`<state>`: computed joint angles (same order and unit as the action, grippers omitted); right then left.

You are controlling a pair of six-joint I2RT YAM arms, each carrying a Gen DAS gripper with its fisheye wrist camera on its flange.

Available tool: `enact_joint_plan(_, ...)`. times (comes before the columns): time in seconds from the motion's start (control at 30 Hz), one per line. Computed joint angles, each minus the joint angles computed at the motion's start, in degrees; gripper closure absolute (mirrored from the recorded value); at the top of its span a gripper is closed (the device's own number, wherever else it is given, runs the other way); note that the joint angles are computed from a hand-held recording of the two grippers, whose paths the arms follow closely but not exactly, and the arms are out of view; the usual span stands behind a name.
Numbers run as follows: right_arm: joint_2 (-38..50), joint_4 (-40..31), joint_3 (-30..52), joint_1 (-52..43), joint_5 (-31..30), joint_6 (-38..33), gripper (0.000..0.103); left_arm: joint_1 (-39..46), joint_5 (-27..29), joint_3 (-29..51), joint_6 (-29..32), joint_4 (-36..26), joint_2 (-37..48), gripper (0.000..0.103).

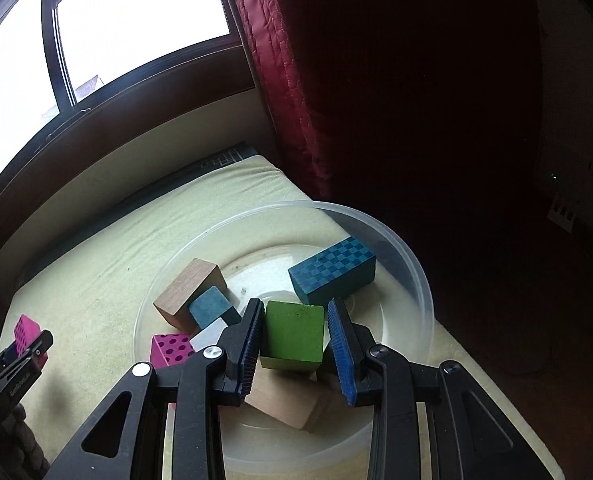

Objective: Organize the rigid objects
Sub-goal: 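Lower the green cube into the bowl and open the right gripper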

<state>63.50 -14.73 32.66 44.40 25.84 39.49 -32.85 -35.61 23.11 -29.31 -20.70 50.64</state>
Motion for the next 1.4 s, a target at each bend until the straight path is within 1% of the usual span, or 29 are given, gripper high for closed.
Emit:
enact_joint_plan(0.1,-2.0,0.4,-1.1,-1.3,-1.7,-0.8,0.067,-1.7,-0.4,0.4,-1.0,-0.4,0.6,0.041)
enact_joint_plan(0.23,-4.9,2.0,-3.1,-4.9,-6.6,-1.5,0.067,-4.6,-0.4,1.3,-2.7,-1.2,1.5,0.041)
enact_joint_plan(0.3,-6.2,1.9,-3.6,-6.1,-8.0,-1.9,0.067,-6.5,-0.5,1.8,-3.9,-1.6,2.1,0.041)
enact_joint_plan(0.47,-9.7,0.4,-4.6,-8.1,-9.0,-4.0,0.066,-11.4,-0.3,3.8,-6.9,-2.1,4.4,0.041)
enact_joint_plan(0.6,-11.2,-0.1,-5.5,-9.6,-10.3,-5.7,0.066,-16.0,-1.0,6.5,-9.2,-1.9,8.4,0.041)
enact_joint_plan(0.73,-13.0,-0.1,-7.0,-11.8,-12.0,-6.9,0.065,-19.7,-1.8,9.6,-10.3,-2.2,11.8,0.041)
enact_joint_plan(0.87,-14.6,-0.2,-8.1,-11.7,-10.8,-9.2,0.065,-22.4,-1.9,13.0,-10.3,-2.0,15.2,0.041)
enact_joint_plan(0.97,-15.9,0.1,-8.9,-10.2,-9.6,-10.9,0.065,-22.5,-1.0,15.7,-9.3,-0.8,18.1,0.041)
enact_joint_plan(1.0,-16.1,0.6,-9.2,-9.8,-10.2,-11.4,0.064,-22.6,-0.8,16.6,-9.1,-0.4,19.1,0.041)
enact_joint_plan(1.07,-16.5,1.6,-9.7,-9.2,-10.6,-12.5,0.058,-22.9,-0.7,17.9,-8.8,0.1,20.9,0.041)
enact_joint_plan(1.1,-16.0,2.4,-9.9,-8.8,-10.8,-13.4,0.052,-23.1,-0.8,18.8,-8.4,0.3,21.9,0.041)
enact_joint_plan(1.23,-13.6,3.7,-10.1,-8.0,-10.1,-16.0,0.05,-24.7,-1.4,21.5,-7.5,0.2,25.0,0.041)
enact_joint_plan(1.3,-12.6,3.9,-10.1,-8.5,-7.9,-15.9,0.049,-25.1,-1.4,22.9,-6.8,0.7,26.9,0.041)
enact_joint_plan(1.4,-13.8,4.7,-11.1,-14.2,-12.4,-15.9,0.049,-25.2,-0.6,24.6,-6.0,1.4,29.1,0.041)
